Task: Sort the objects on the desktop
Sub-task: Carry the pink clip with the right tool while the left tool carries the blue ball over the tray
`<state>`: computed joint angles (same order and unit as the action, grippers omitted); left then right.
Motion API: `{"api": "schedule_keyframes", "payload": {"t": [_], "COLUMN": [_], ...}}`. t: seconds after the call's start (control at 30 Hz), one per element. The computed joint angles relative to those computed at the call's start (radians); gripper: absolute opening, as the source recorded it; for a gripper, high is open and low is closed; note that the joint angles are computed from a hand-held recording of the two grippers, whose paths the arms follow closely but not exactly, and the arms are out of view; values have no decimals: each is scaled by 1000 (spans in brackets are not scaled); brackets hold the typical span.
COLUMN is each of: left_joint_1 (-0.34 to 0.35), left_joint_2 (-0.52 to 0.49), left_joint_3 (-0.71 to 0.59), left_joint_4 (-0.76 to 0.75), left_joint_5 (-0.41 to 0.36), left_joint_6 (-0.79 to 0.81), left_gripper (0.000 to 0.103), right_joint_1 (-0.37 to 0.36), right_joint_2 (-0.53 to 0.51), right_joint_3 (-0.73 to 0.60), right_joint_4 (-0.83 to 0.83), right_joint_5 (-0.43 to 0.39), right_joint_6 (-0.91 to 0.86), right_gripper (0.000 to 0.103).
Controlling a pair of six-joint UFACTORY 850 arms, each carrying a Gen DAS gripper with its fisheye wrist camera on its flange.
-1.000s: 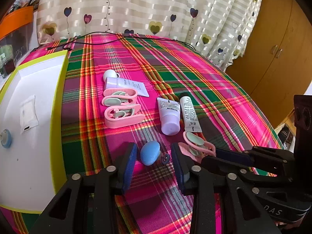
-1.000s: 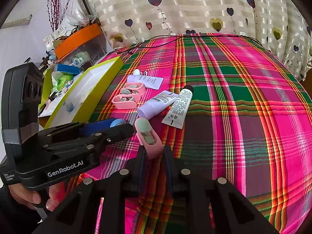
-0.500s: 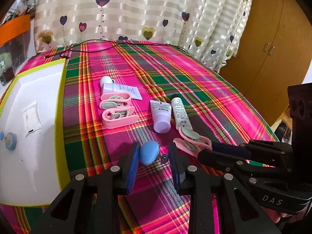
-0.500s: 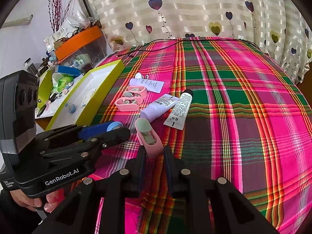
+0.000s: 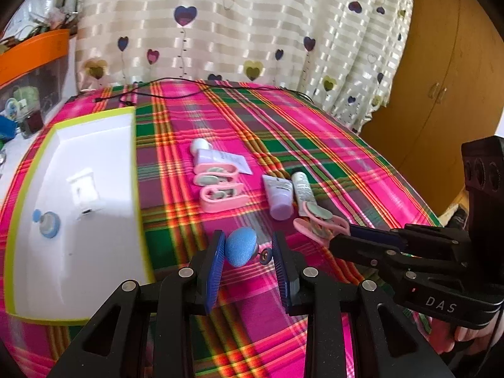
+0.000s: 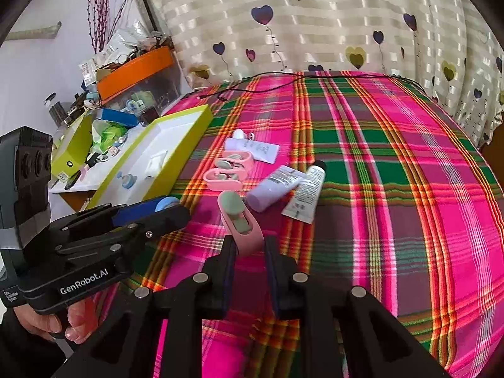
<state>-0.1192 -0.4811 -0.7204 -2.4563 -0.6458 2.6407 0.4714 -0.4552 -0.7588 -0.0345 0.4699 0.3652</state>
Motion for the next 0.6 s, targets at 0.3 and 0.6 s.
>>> {"api": "schedule_keyframes", "payload": {"t": [0.3, 0.6], "left_joint_1": [77, 177], "left_joint_2": [39, 60], "left_joint_3": [32, 48], "left_joint_4": [-53, -100], "left_joint_5": [-25, -32], "left_joint_6": [39, 68], "left_gripper": [31, 31], "right_joint_1": [34, 75], "right_joint_2": [-18, -71], "right_joint_3": [-58, -158], "right_joint_4": [-29, -123], "right_joint_5": [-18, -48], "right_joint_6": [-4, 48], "right_gripper": [19, 19]}}
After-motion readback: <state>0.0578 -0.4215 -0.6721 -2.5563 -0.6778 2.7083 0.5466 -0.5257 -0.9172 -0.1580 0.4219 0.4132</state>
